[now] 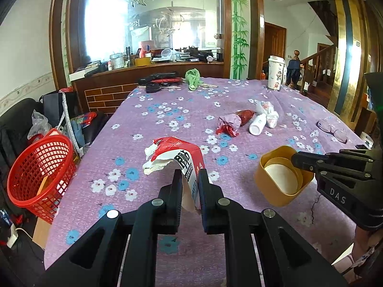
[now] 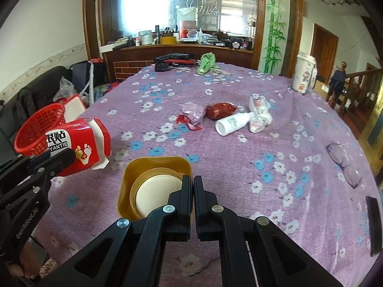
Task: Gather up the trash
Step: 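Carry the tissue pack and yellow cup toward the red wastebasket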
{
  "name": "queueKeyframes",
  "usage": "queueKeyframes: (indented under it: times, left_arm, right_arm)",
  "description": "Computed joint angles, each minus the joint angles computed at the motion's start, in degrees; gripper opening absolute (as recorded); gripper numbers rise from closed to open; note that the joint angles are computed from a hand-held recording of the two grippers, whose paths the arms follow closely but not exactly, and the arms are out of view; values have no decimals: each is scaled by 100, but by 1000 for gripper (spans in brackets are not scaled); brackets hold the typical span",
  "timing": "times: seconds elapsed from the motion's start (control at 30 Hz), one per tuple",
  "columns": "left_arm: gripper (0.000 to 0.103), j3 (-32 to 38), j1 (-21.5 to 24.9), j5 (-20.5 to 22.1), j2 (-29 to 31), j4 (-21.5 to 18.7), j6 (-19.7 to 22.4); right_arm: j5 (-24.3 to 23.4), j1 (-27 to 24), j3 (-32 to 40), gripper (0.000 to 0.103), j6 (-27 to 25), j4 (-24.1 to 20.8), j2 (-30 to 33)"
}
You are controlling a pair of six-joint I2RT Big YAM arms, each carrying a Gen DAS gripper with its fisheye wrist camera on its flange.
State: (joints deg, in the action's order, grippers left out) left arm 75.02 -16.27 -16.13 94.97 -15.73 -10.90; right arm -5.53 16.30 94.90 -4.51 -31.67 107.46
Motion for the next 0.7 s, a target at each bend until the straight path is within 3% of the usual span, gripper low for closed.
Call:
queueKeyframes:
  times: [0.2,0.37,0.7]
  left_arm:
    - [13,-64,146,-75,-169,46,-73]
    - [13,-112,373,-128,-363,57,-174]
    - [13,-468,1302,-232,-938,169,-418]
  right_arm:
    - [-488,14,442,3,64,-382,144]
    - [-624,180,907,3,-3,-685,312]
    - [-967,823,2628,3,-227,-1725,1129]
